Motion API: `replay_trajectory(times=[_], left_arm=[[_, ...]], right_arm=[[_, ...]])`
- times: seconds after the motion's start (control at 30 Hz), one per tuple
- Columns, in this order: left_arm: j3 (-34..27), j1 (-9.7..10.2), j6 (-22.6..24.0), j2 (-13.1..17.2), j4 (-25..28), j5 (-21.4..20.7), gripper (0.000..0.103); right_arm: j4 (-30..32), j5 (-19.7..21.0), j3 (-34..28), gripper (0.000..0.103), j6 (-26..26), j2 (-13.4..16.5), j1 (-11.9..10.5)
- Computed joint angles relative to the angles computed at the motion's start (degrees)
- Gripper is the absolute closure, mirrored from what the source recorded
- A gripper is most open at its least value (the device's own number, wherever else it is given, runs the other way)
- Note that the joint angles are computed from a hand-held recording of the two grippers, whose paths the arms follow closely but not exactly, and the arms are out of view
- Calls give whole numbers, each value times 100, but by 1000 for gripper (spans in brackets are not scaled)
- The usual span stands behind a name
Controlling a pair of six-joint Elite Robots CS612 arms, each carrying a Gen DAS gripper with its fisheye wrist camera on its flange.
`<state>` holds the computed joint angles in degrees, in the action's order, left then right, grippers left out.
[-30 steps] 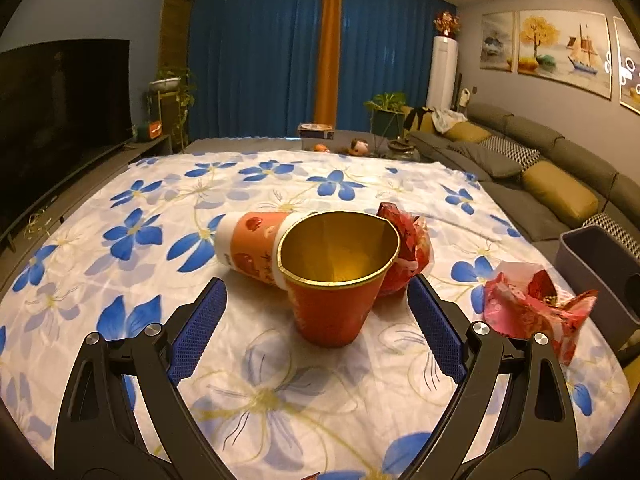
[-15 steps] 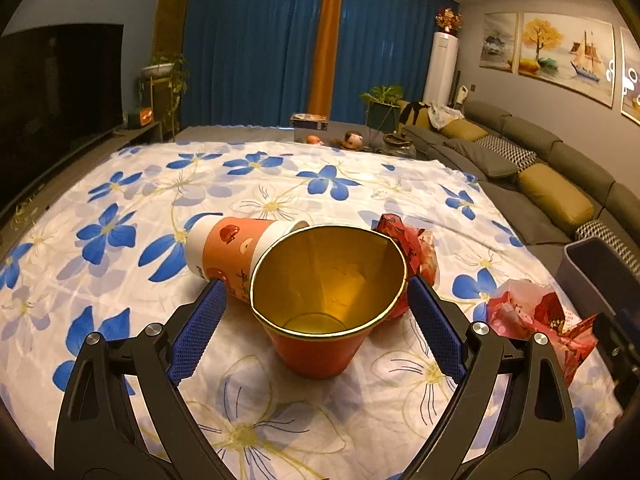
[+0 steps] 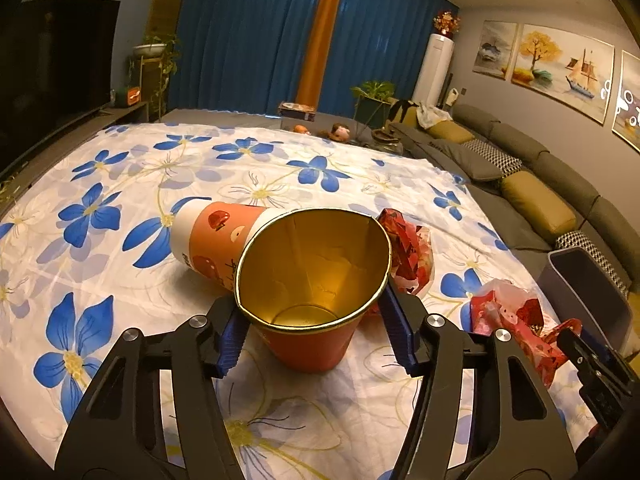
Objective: Collect trash
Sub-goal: 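Grasp the gold-rimmed red paper cup with left gripper while right gripper grasps red snack bag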
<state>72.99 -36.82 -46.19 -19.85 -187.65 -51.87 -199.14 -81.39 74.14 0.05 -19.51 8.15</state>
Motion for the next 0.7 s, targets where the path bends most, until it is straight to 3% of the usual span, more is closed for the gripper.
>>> replay_trajectory(times=[0.13,0.3,0.47,0.7], left_arm=[[91,-49,-2,-65,104,173,45],[267,-153,113,-155,-174,408,45],[451,-282,298,-236,-563,639,45],[531,-425,628,-268,-824,780,45]], right_arm=[[89,77,34,70,11,-26,-10],[183,172,34,76,-14,-36,-11],[326,389,35,94,12,-48,-46],[32,481,181,98,-22,-96,-74]])
